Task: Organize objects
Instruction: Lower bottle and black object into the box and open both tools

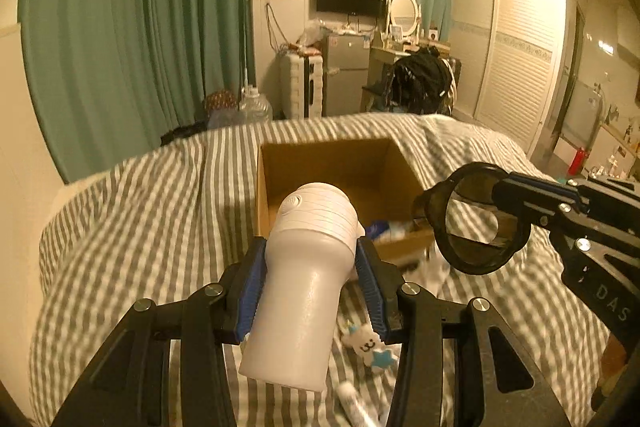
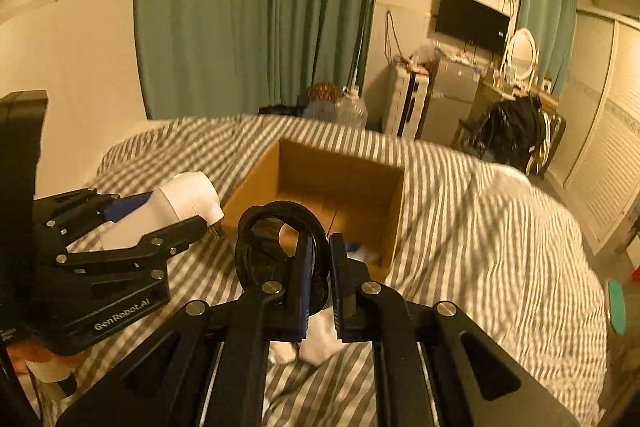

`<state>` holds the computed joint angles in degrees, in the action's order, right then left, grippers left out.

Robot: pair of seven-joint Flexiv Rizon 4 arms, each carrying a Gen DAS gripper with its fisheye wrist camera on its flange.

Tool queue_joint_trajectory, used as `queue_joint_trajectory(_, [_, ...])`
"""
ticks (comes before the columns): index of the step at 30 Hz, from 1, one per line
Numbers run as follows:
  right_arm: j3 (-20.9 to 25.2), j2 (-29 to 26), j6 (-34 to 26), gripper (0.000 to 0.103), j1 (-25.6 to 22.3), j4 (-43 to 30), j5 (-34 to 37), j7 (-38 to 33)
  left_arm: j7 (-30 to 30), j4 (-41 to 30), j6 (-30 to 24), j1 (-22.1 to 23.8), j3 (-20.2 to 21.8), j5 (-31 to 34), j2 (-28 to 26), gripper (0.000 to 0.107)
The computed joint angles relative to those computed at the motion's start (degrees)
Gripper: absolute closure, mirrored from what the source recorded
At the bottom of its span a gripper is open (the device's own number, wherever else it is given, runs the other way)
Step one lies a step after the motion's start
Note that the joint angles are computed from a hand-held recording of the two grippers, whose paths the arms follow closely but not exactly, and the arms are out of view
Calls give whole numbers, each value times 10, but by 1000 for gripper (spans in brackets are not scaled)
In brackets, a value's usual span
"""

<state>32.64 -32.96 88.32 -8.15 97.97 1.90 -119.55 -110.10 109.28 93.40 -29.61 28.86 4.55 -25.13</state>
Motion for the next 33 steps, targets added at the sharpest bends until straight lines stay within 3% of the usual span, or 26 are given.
queue_joint_trajectory(6, [4, -19, -21, 95, 9, -67, -1, -12, 26, -54, -12, 50, -42, -14, -15, 61])
queue_joint_trajectory(12, [-25, -52, -41, 95, 50, -145, -5, -13, 51, -122, -28, 92, -74, -25, -49, 61])
queue_joint_trajectory(22, [-86, -155, -128, 95, 121, -336, 1, -3, 99, -244, -76, 160, -136, -51, -138, 61])
queue_joint_trajectory(33, [-143, -283, -245, 95, 177, -529, 30, 3, 133, -360, -134, 193, -174, -64, -238, 61])
